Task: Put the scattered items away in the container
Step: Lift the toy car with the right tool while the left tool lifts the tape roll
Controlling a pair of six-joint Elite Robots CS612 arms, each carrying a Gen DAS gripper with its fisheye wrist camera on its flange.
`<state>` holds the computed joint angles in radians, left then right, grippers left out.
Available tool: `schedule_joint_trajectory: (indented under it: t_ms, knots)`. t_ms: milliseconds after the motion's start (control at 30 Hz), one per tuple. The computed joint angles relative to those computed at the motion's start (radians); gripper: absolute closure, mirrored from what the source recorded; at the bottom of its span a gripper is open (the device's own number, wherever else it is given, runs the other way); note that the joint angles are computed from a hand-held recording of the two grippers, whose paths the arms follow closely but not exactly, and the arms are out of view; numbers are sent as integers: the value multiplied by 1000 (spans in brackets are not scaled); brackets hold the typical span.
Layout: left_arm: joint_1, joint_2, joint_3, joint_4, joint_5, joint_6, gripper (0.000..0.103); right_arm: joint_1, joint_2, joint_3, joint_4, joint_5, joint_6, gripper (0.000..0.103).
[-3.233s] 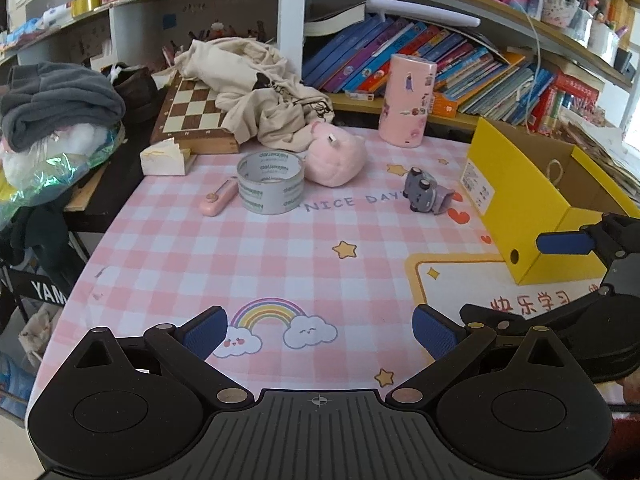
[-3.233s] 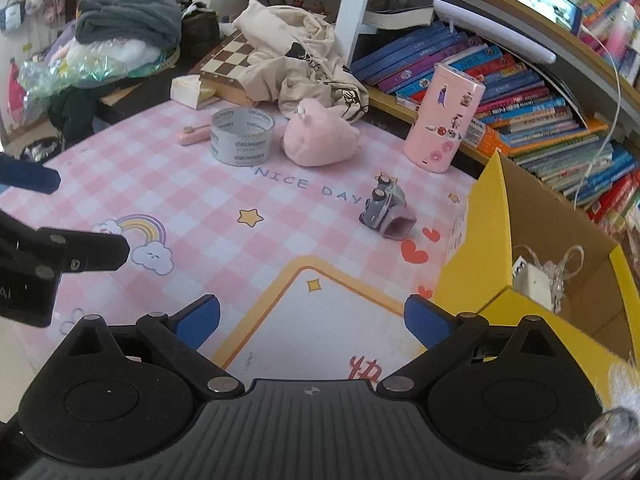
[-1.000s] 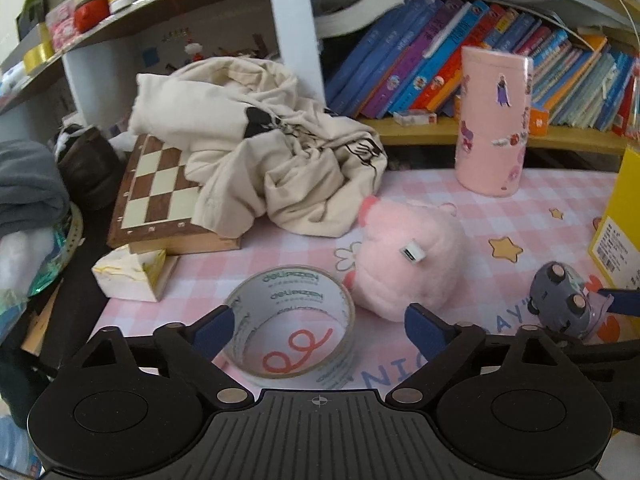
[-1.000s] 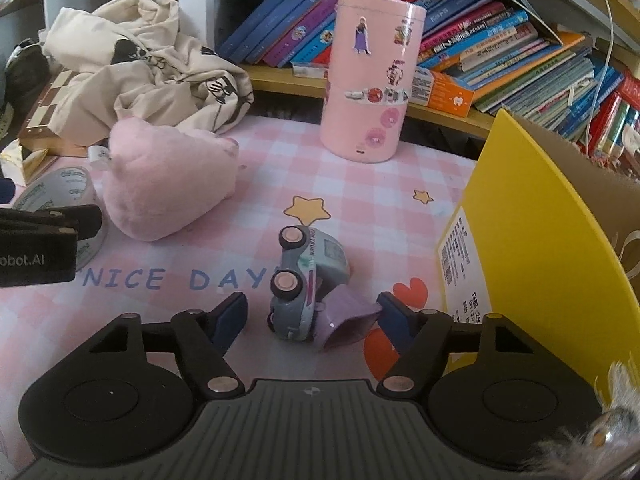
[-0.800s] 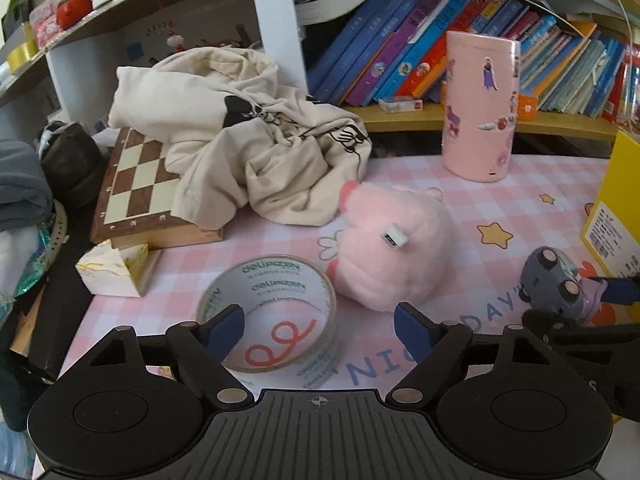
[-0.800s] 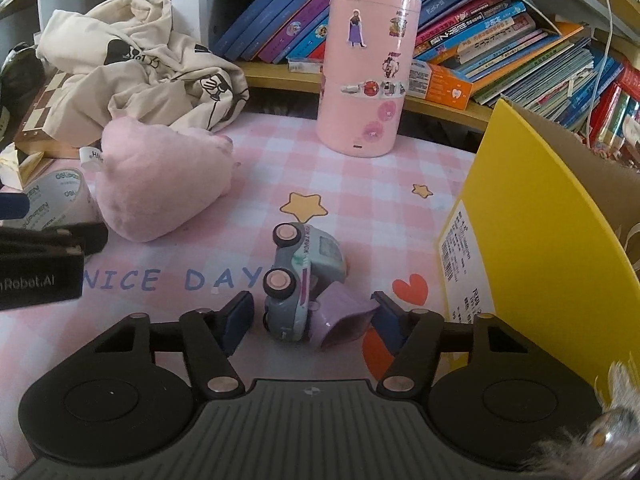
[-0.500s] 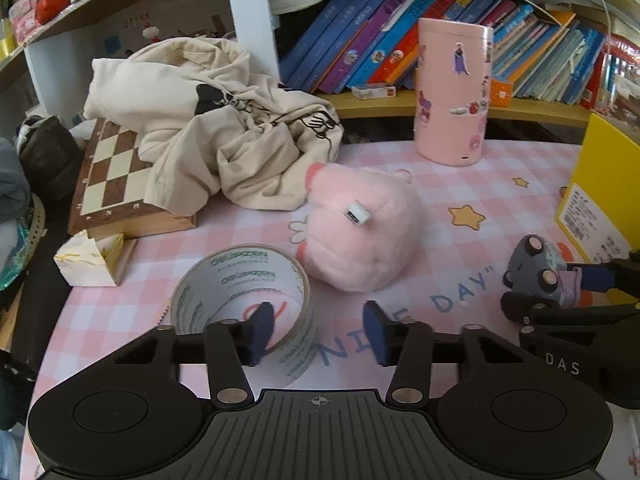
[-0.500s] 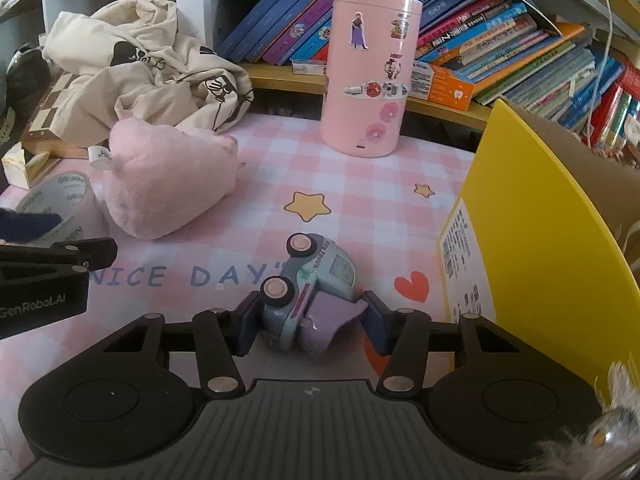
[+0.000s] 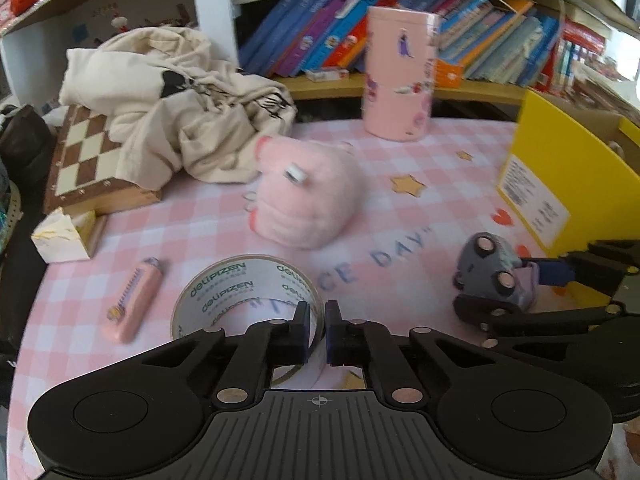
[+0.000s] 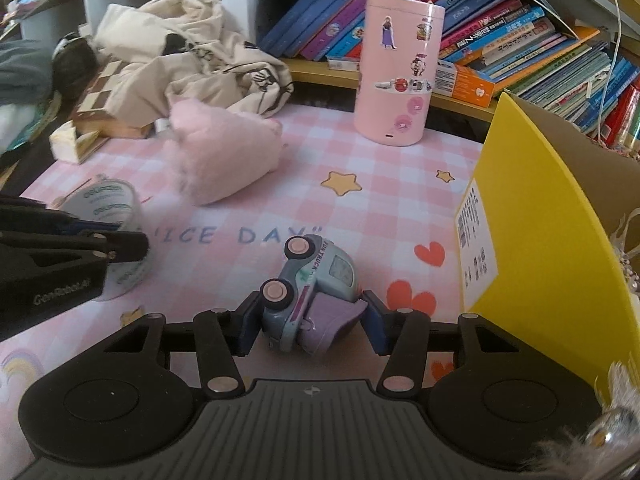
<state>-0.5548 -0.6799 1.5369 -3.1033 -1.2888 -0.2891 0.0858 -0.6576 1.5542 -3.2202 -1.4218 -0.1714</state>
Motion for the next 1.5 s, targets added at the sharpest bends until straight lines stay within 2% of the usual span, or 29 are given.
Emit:
schedule_joint_trajectory:
  t_ms: [200, 267, 333, 467, 633, 967, 1067, 1300, 1500]
  knots:
    - [-12, -4, 11, 1, 20, 23, 95, -3, -12, 21, 17, -6, -9, 53]
    - [-10, -1, 3, 20, 19, 23, 90, -5, -11, 20, 24, -6, 0, 53]
    - [-10, 2, 3, 20, 23, 25, 89, -5, -11, 21, 23, -6, -1, 53]
    - [-9, 4, 2, 15, 17, 22, 93, -6, -12, 24, 20, -4, -9, 53]
    - [6, -7, 12, 15, -43, -66, 96, -9, -20, 29, 37, 18, -14, 53]
    - [11, -53, 93, -79, -83, -208, 96, -12, -45, 60, 4, 70, -18, 53]
    - [12, -67, 119, -109, -89, -247, 96, -15, -60, 72, 22, 97, 8, 53]
    - [2, -104, 182, -184, -84, -274, 96, -14, -94, 127, -39, 123, -12, 53]
    - [-10, -135, 241, -237, -86, -284, 96, -14, -121, 180, -84, 113, -37, 53]
